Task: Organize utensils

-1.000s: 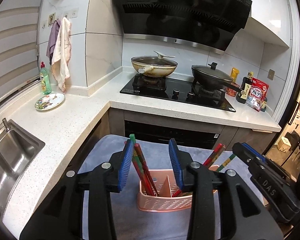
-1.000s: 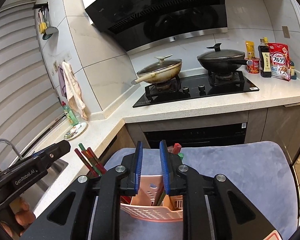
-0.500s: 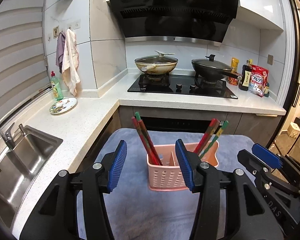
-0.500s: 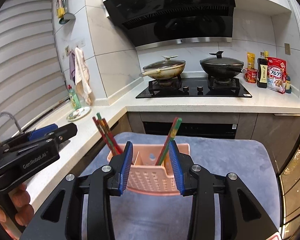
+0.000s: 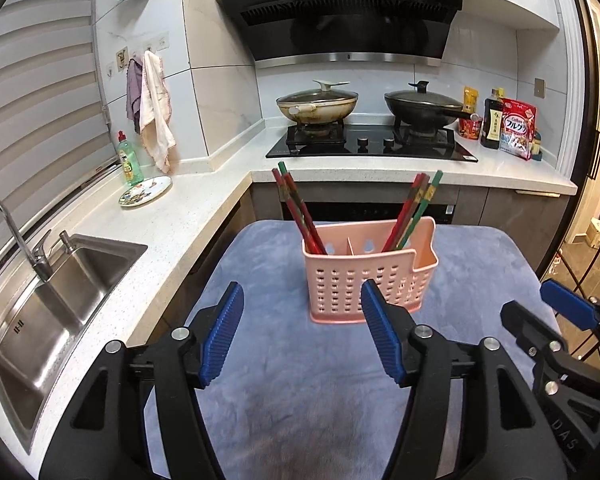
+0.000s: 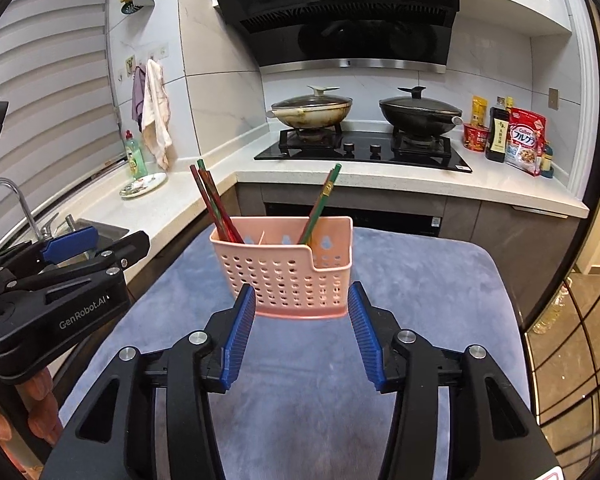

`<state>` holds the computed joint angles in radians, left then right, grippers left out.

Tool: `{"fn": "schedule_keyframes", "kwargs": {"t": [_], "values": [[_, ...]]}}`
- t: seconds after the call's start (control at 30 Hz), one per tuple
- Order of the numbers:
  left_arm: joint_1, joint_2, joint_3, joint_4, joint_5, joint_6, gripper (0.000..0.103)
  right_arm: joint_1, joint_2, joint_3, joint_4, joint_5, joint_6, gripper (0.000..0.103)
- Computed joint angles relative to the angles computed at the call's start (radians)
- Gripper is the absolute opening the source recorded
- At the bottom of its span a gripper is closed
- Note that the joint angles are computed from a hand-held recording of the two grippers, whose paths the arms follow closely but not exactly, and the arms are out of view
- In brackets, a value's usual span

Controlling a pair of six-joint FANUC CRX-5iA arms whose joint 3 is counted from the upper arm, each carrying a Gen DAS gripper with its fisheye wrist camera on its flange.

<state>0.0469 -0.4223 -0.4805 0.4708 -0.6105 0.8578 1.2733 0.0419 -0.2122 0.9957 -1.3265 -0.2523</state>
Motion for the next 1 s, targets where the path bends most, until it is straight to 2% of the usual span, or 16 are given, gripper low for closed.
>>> {"fn": "schedule_keyframes", "kwargs": {"t": [0.8, 1.0], "values": [[0.077, -0.125, -0.113, -0.016, -0.125, -0.026, 0.058, 0.132, -0.004, -0.018, -0.091, -0.097, -0.07, 0.047], [0.086, -0.141, -0.124, -0.043, -0.131, -0.022, 0.066, 0.144, -0.006, -0.022, -0.119, -0.11, -0.075, 0.054]]}}
